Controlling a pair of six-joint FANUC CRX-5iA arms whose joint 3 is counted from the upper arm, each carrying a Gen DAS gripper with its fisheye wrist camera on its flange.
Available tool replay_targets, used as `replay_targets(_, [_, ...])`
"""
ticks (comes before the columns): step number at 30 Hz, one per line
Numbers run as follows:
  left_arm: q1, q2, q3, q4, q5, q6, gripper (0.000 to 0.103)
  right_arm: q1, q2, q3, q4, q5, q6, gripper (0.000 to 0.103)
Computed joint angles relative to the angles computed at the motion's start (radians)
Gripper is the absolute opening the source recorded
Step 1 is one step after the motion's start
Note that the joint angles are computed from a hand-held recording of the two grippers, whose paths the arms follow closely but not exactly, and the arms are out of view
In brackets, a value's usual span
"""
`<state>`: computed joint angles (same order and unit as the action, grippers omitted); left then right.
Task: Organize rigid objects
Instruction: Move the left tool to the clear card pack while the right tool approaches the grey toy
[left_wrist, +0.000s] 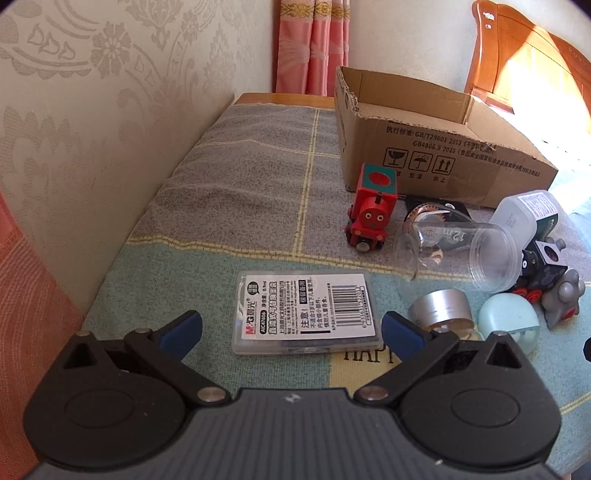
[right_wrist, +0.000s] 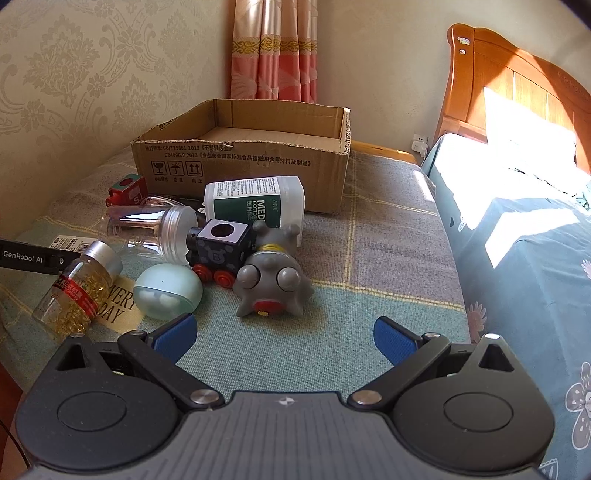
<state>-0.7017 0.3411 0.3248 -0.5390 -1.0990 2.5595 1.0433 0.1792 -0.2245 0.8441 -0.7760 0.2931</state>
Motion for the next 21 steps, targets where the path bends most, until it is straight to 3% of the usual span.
replay_targets(17, [0.029,0.014,-0.009,0.009,0.049,0.006,0.103,-0.063,0.112,0.082,-0.06,0.026,0.089,0.103])
replay_targets(21, [0.029,0.017,-0.003,0.011,0.04,0.009,0.103,-0.086,0.106,0.029,0.02,0.124,0.028,0.103])
